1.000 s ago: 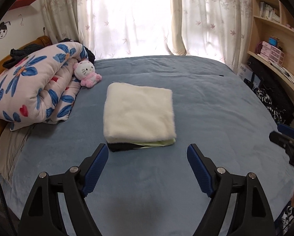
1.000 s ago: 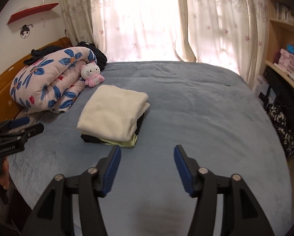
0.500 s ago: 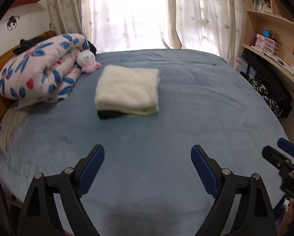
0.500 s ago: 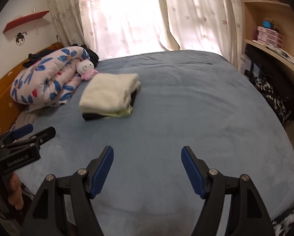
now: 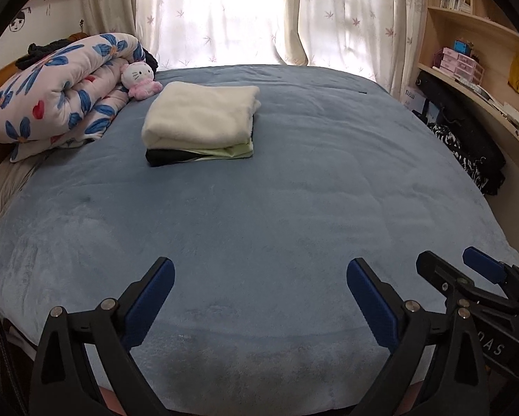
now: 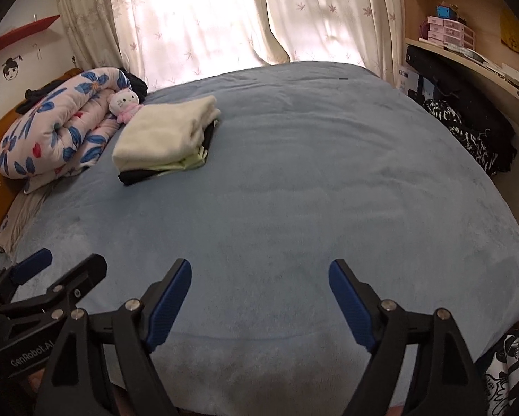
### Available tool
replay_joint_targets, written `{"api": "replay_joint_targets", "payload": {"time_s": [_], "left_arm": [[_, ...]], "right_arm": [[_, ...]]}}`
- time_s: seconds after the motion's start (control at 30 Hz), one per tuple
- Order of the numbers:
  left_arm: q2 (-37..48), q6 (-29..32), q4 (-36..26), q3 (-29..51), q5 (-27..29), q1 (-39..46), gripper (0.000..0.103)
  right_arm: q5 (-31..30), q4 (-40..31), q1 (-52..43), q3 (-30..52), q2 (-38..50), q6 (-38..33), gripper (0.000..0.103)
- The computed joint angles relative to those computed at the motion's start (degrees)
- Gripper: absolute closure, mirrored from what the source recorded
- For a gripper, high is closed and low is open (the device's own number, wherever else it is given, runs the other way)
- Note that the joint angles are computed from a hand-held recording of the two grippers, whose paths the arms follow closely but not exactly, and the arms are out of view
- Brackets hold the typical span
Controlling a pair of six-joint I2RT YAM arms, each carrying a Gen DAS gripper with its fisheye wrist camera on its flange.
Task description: Fold large clothes
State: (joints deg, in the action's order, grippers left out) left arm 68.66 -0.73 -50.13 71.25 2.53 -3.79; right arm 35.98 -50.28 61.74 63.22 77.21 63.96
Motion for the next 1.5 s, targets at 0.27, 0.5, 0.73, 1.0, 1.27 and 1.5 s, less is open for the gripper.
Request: {"api": "replay_joint_targets", "payload": {"time_s": [0.27, 0.5, 0.73, 1.0, 1.27, 1.5], "left_arm": [[0.29, -0.21, -0.78, -0.35, 2.2, 1.77, 0.004], [1.05, -0.48, -1.28, -0.11, 3.33, 2.62, 0.004], [0.62, -0.8, -1.02, -0.6, 2.43, 1.97, 0.004], [0.3, -1.51, -1.25, -0.74, 1.16, 0.68, 0.004], [0.87, -0.75, -1.55, -0.38, 1.86, 1.4, 0.004], [1.14, 0.5, -1.49, -0.7, 2.85, 2.37, 0.004]], "right_arm": [[0.69, -0.28, 1.14, 0.19, 1.49, 1.25, 0.021], [2.38, -2.1, 2.22, 1.75, 3.09, 2.44, 0.021], [2.73, -2.29, 2.43, 1.72, 2.98, 2.72, 0.021], [3.19, -2.2, 2.14, 1.05, 1.77, 2.49, 0.021], [3.22, -2.32, 1.88, 0.77, 1.33, 2.3, 0.021], [3.09, -2.39, 1.27, 0.07, 0.79, 2.0, 0.021]]}}
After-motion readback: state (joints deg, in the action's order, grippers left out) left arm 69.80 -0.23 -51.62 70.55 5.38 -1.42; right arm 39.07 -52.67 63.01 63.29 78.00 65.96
